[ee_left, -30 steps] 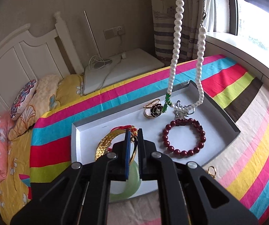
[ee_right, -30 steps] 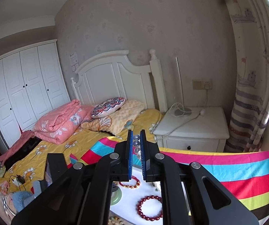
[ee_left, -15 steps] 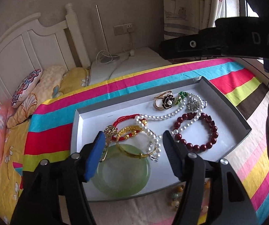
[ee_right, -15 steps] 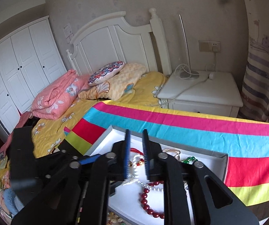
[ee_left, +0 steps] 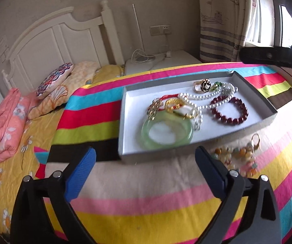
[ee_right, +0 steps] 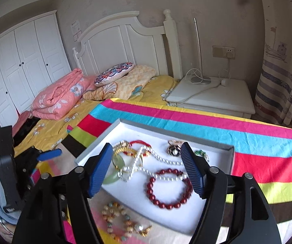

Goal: Organize jewelry
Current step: 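Move the right gripper to the gold ring with a pearl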

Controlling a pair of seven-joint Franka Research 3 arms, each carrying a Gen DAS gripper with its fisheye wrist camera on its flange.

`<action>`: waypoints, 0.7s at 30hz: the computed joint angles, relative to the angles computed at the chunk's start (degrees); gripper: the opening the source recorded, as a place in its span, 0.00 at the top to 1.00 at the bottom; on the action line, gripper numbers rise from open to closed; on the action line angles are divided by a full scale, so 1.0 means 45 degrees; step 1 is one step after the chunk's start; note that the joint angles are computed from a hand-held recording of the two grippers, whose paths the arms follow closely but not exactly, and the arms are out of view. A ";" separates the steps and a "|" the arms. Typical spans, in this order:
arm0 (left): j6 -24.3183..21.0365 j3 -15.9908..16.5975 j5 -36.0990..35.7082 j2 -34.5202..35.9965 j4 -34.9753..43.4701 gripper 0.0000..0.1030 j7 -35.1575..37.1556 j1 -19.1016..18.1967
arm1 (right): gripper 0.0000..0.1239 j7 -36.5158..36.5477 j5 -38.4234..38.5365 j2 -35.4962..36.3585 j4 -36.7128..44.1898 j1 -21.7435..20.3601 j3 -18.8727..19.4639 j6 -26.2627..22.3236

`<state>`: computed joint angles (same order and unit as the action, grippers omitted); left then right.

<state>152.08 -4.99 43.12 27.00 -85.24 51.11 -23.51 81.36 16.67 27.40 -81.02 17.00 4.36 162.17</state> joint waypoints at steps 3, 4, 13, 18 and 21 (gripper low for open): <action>-0.0524 0.0253 0.0643 -0.0577 -0.0803 0.04 -0.0817 -0.0295 | 0.43 0.0054 -0.0127 -0.0966 -0.1684 0.0152 -0.0153 0.0673; -0.0520 0.0314 0.0957 -0.0795 -0.1161 0.04 -0.1211 -0.0337 | 0.43 0.0286 -0.0404 -0.1316 -0.2322 0.0366 -0.0401 0.0949; 0.0460 -0.0325 0.1346 -0.2232 -0.3555 0.04 -0.3632 0.0528 | 0.31 0.7785 -0.8460 -0.3396 -0.6141 0.4540 -0.5098 0.2052; 0.0977 -0.0481 0.1307 -0.2580 -0.4135 0.04 -0.4121 0.0817 | 0.31 1.1796 -1.1536 -0.4100 -0.7053 0.5343 -0.5953 0.1426; 0.0783 -0.0627 0.0997 -0.2447 -0.3984 0.04 -0.3765 0.0883 | 0.31 1.2034 -1.1856 -0.4215 -0.7262 0.5021 -0.5457 0.1203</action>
